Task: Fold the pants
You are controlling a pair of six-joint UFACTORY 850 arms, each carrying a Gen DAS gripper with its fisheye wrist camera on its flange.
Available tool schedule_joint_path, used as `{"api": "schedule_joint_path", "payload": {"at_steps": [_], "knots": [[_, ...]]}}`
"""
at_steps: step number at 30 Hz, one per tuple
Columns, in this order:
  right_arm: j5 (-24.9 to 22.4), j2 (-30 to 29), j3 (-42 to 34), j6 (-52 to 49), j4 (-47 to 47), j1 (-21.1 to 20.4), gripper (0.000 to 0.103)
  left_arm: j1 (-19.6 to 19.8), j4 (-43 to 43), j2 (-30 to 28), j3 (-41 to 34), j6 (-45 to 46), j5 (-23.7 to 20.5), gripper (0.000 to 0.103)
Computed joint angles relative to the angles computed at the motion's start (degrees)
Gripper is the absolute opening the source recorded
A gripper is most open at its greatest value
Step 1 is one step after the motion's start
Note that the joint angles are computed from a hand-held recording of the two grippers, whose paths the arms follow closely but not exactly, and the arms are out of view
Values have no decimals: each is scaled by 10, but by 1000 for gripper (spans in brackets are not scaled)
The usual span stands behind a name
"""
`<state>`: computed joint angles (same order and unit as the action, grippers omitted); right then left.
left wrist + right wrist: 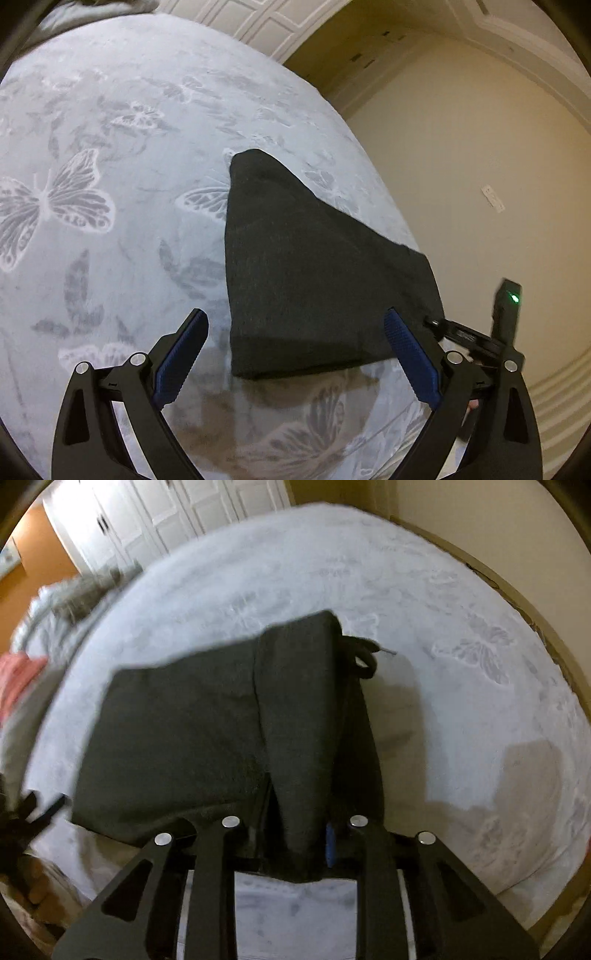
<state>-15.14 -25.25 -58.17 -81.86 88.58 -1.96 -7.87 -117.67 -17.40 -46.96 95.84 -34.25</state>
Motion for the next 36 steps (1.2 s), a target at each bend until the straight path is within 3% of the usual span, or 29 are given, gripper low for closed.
{"api": "schedule_joint_path", "payload": {"at_steps": [3,5,7,8,9,10,12,13,14,16,18,19,22,23,24,25,26,29,32,34,35,36], "knots": [[-7,11,0,-31,49,-5,28,7,12,-11,-16,-23,-7,94],[-34,-3,-16,18,-3,-11,50,8,19,-19,-25,-37,-7,94],[-45,-24,-30,68,-56,-12,45,7,16,-27,-32,-38,-7,94],[-43,-31,-32,64,-60,-9,31,7,13,-27,-30,-35,-7,94],[-27,-33,-30,45,-47,-3,25,4,13,-29,-31,-35,-1,94],[-22,-25,-24,14,-23,-3,22,3,20,-27,-30,-38,2,94],[-56,-4,-7,-41,32,-17,22,-1,33,-28,-35,-42,12,94],[-58,-1,-5,-45,41,-22,27,-2,34,-30,-38,-42,16,94],[-36,3,-5,-36,43,-24,42,-3,36,-35,-42,-47,16,94],[-1,4,-7,-7,26,-23,57,1,75,-55,-59,-108,-6,94],[-25,-7,-12,20,8,-31,62,9,138,-88,-84,-196,-53,96],[-52,-21,-23,68,-36,-35,70,10,157,-105,-96,-232,-70,96],[-96,-66,-55,144,-92,-32,76,11,125,-119,-106,-231,-75,96],[-83,-68,-54,126,-71,-27,72,12,133,-123,-111,-239,-82,91],[-63,-62,-50,114,-67,-19,63,14,134,-128,-117,-240,-93,65],[-65,-57,-46,92,-53,-17,38,14,141,-130,-121,-243,-90,44],[-77,-50,-40,74,-35,-19,28,15,168,-131,-129,-259,-79,16],[-109,-4,-15,8,28,-17,26,41,167,-95,-105,-247,-118,11],[-151,44,5,-49,46,-1,26,63,135,17,-34,-150,-63,11],[-161,54,13,-71,51,13,29,76,141,60,-2,-136,-35,12],[-159,51,13,-76,50,23,35,85,169,73,11,-157,-12,17],[-145,40,13,-76,41,36,38,88,187,75,17,-170,3,32]]}}
